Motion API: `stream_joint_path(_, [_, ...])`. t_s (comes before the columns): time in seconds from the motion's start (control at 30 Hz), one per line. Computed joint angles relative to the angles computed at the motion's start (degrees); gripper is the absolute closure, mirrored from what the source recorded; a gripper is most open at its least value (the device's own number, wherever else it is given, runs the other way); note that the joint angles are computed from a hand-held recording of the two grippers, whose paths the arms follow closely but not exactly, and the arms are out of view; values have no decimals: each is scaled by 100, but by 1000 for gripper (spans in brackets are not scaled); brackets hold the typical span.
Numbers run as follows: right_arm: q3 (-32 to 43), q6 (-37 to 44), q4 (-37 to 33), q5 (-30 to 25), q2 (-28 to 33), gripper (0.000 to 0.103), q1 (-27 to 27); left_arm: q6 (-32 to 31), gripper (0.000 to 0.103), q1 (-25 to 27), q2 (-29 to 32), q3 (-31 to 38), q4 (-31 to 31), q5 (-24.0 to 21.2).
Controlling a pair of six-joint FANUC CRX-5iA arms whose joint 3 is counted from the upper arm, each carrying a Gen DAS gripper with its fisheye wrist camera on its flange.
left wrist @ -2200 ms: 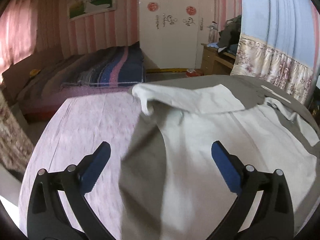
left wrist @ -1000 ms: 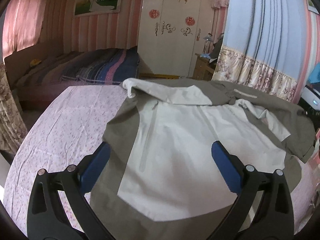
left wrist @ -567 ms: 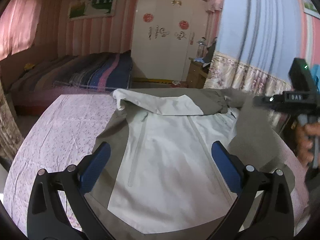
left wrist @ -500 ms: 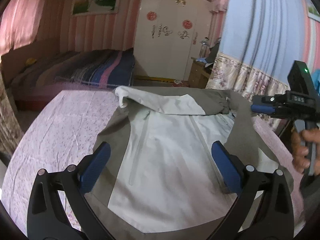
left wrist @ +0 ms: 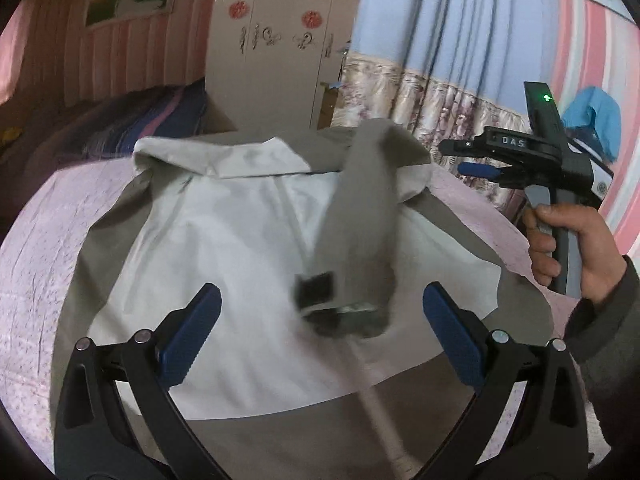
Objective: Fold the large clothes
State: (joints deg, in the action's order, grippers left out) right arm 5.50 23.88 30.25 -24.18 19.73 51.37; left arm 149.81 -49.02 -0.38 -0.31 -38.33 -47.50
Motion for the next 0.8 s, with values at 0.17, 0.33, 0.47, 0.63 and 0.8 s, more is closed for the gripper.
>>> stream_joint_path(0.17, [-254,-312,80,92,-110,29,-38,-234,3,152,527,362,309,182])
stream_joint_path(0.33, [-115,58,-115,-109,-64,24,-5,-1349,65,855,861,343,1594,632])
stream_joint_path(0.47, [21,327,-162,-269,-28,24,-20,-1569,88,1164,545,304,1525,578])
stream_joint_path(0.63, [538,851,-341,-666,176,24,-81,-2168,91,1742,195,353,1644,334])
stream_joint_path(0.8, [1449,1630,-608,-1244,599,24,-97,-3339,91,2508,494,907,2027,-155])
